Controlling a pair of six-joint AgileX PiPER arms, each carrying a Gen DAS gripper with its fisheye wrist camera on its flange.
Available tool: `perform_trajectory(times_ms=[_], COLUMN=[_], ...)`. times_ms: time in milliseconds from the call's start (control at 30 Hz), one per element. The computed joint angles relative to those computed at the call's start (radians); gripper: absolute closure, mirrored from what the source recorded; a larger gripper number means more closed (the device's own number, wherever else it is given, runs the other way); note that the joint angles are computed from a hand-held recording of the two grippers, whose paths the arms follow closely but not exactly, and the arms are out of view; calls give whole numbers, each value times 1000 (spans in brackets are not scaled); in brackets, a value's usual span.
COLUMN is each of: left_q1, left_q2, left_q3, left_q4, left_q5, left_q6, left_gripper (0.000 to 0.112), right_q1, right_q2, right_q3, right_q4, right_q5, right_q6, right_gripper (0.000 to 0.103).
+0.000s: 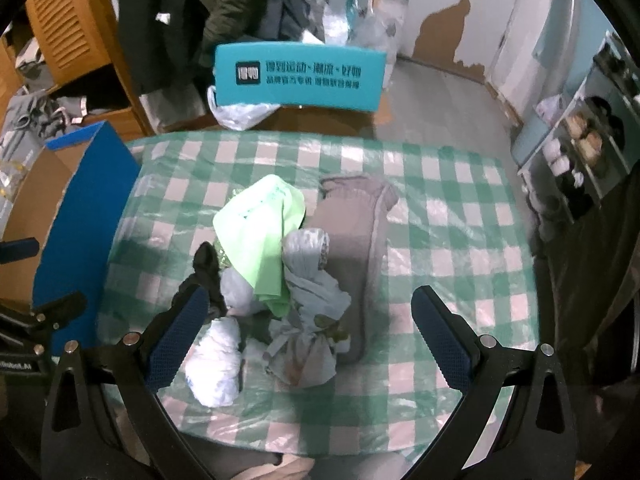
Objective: Organize soft objects
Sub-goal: 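Reach the left tool to the black sock while the right tool reaches the grey bundle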
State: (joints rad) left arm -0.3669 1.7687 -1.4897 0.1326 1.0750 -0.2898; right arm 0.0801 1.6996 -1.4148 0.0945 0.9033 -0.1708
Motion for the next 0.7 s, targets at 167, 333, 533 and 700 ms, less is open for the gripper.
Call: perform_trajectory(times_ms=[167, 333, 533, 700], left_q1=[-7, -6, -1, -5], left_q2=[66, 130, 184, 220], left_q3=[-37, -62, -87, -116], left_q4=[-15, -30, -58, -70], left_q5=[-12, -16, -26, -32], left_q6=[-8, -22, -19, -16], left_gripper=[10, 10, 10, 10], right_q1=[-14, -13, -5, -3], right_q2=[46, 89, 141, 181], right_q3=[-14, -29, -31, -27], right_q4=[19, 19, -6, -31], right_q5=[0, -18, -33, -39], right_q6=[-4, -10, -2, 10], right_gripper=[3, 6, 11, 14])
